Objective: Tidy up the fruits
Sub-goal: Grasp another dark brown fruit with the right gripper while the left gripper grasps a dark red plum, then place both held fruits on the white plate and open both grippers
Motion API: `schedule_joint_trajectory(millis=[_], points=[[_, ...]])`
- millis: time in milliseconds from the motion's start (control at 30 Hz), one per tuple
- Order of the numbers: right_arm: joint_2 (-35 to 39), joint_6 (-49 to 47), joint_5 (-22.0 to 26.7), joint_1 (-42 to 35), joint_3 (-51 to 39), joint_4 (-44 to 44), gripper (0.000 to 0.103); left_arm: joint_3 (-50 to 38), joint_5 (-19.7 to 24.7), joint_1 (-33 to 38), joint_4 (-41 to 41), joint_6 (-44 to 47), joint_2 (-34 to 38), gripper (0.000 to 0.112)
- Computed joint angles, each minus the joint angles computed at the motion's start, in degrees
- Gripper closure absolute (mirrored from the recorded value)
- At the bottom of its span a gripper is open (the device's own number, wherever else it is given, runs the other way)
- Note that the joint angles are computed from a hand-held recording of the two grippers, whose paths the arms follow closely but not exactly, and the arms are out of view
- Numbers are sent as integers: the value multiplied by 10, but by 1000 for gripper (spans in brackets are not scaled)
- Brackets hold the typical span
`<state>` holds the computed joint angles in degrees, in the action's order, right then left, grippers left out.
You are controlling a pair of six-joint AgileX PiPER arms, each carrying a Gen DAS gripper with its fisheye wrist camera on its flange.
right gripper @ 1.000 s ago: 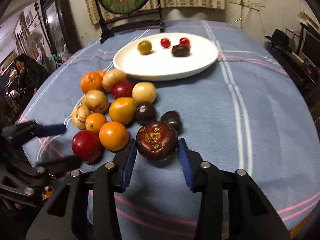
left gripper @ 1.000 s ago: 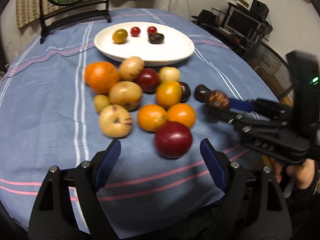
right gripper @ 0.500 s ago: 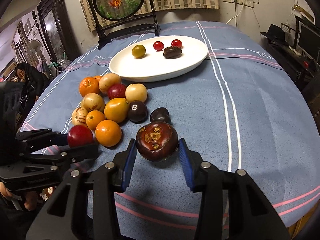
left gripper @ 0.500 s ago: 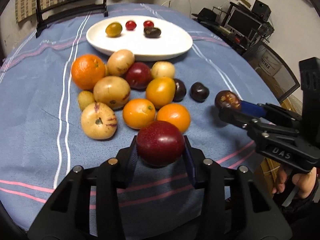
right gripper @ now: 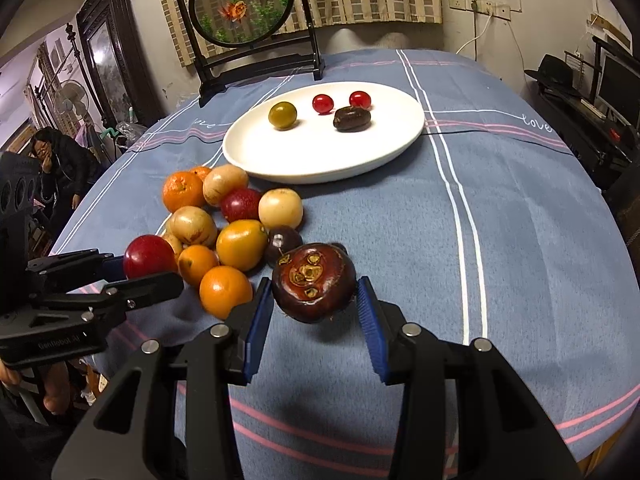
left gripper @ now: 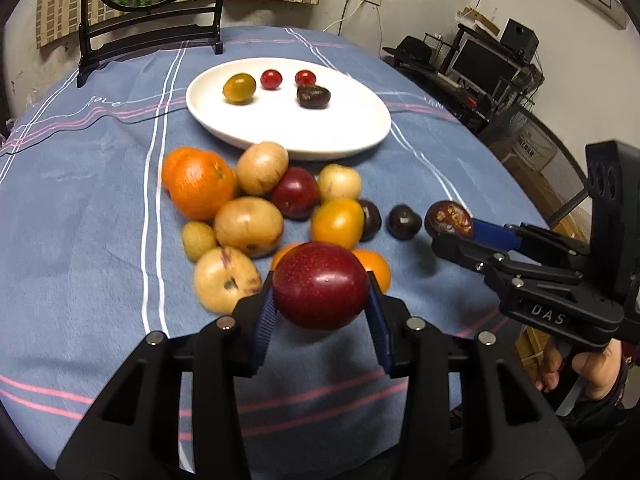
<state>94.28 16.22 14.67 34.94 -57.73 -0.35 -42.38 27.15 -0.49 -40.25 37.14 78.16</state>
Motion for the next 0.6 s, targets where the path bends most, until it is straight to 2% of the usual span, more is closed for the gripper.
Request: schedule_joint_trajectory(millis=[167,300,400,500,600], points=[[26,-15,26,-11,-57,0,60,-66,22,16,21,-13,30,70],[67,-70,62,-30,-143,22,60,-179,44,6,90,-72,93,70],[135,-140,117,-60,-271,60,60,-338,94,-6,153,-129,194,69],[221,-145,191,-81,-415,48,60,-510,185,-7,179,-173,307,69],[330,-137,262,-99,-587,32,60,-681,242,-16,203,-225,425,69]])
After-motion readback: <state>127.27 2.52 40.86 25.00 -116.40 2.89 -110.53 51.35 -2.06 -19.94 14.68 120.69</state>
